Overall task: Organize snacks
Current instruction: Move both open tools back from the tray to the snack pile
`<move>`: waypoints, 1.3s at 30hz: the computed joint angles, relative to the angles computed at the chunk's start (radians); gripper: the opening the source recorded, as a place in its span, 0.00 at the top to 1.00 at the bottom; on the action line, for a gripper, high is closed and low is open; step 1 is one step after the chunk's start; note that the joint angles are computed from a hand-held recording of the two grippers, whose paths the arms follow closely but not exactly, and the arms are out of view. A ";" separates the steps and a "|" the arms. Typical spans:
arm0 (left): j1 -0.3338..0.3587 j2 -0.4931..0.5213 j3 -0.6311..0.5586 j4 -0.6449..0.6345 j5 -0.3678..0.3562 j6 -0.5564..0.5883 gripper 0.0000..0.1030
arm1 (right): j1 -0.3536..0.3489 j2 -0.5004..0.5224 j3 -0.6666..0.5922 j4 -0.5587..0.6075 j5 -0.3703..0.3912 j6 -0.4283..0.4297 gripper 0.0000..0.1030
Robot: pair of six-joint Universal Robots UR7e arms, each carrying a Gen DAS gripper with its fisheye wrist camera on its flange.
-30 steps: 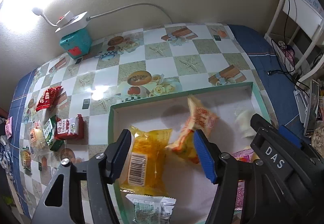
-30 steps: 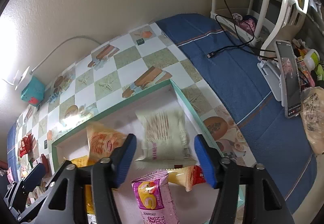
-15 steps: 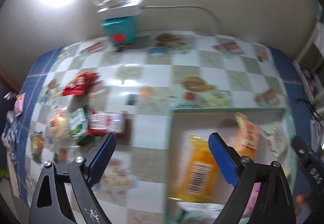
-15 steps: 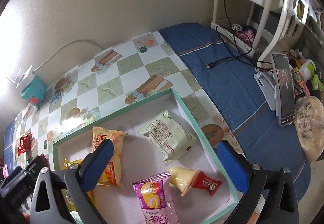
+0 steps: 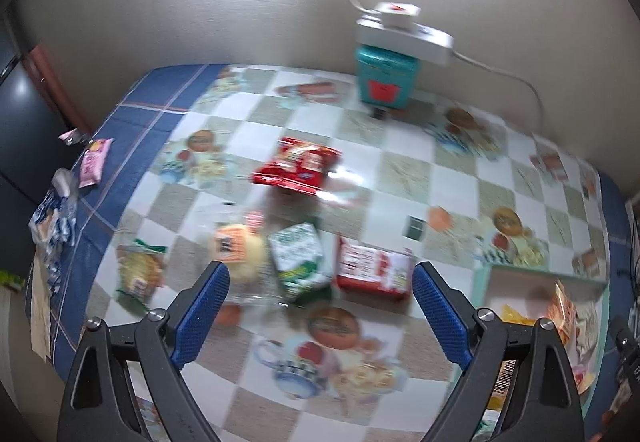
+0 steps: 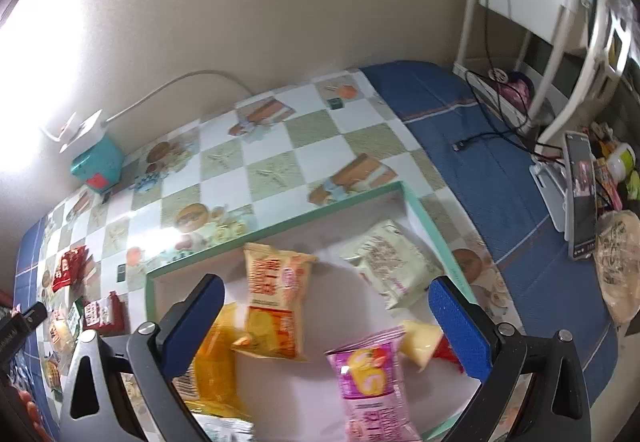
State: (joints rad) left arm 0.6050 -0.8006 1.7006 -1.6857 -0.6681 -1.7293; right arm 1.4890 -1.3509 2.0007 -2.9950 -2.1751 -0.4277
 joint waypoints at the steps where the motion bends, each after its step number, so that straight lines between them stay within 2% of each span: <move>1: 0.000 -0.022 0.020 0.007 0.001 -0.022 0.10 | 0.009 0.004 0.004 -0.006 -0.004 -0.002 0.00; 8: -0.002 -0.182 0.158 0.078 0.001 -0.205 0.10 | 0.070 0.034 0.033 -0.053 -0.014 -0.011 0.00; 21: -0.010 -0.412 0.352 0.166 -0.031 -0.424 0.10 | 0.178 0.149 0.085 -0.123 -0.040 -0.018 0.00; 34: 0.007 -0.557 0.476 0.185 -0.082 -0.521 0.09 | 0.261 0.267 0.117 -0.131 -0.031 -0.025 0.00; 37: 0.018 -0.565 0.493 0.159 -0.082 -0.504 0.09 | 0.269 0.290 0.118 -0.121 -0.026 -0.018 0.00; 39: 0.031 -0.570 0.516 0.091 -0.070 -0.461 0.08 | 0.272 0.299 0.121 -0.121 -0.023 -0.019 0.00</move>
